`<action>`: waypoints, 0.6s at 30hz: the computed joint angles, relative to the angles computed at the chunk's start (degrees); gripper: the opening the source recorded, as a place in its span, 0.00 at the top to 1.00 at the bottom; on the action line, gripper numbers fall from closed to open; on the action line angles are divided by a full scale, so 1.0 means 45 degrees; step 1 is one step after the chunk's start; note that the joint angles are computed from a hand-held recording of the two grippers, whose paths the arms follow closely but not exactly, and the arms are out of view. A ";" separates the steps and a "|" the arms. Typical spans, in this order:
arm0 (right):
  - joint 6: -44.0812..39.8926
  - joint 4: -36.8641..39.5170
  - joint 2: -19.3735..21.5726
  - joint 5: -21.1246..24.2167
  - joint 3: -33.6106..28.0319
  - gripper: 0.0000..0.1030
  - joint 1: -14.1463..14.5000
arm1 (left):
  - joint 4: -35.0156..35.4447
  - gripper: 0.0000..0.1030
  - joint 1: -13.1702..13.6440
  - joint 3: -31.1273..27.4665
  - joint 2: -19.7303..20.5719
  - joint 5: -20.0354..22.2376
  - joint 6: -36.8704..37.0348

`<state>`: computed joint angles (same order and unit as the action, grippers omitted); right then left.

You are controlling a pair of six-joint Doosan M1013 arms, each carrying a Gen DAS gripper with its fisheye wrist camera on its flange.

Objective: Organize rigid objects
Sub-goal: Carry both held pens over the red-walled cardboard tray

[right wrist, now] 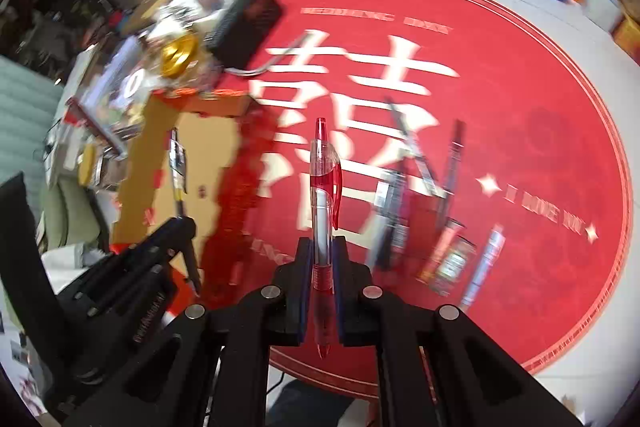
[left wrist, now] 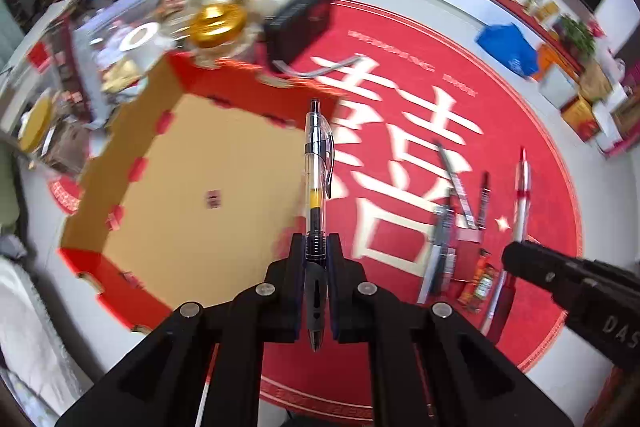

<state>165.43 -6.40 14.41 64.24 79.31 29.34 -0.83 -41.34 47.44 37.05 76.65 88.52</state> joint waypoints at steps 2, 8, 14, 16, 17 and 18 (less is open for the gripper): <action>-0.0525 0.0115 0.0366 -0.0197 -0.0503 0.90 -0.0030 | 0.0431 0.90 0.0156 0.0088 -0.0055 -0.0236 -0.0206; -0.1737 0.0417 0.1367 -0.0619 -0.1940 0.90 -0.0075 | 0.1274 0.90 0.0617 -0.0207 0.0138 -0.0291 -0.1068; -0.2497 0.0657 0.2324 -0.0441 -0.3233 0.90 -0.0131 | 0.1609 0.90 0.0929 -0.0747 0.0583 -0.0139 -0.1319; -0.2635 0.0825 0.2533 -0.0343 -0.3445 0.90 -0.0186 | 0.1642 0.90 0.0974 -0.0912 0.0736 -0.0146 -0.1211; -0.2667 0.0895 0.2626 -0.0311 -0.3526 0.90 -0.0212 | 0.1626 0.90 0.1000 -0.1060 0.0865 -0.0090 -0.1182; -0.2697 0.0938 0.2731 -0.0257 -0.3625 0.90 -0.0239 | 0.1639 0.90 0.1027 -0.1201 0.0987 -0.0018 -0.1173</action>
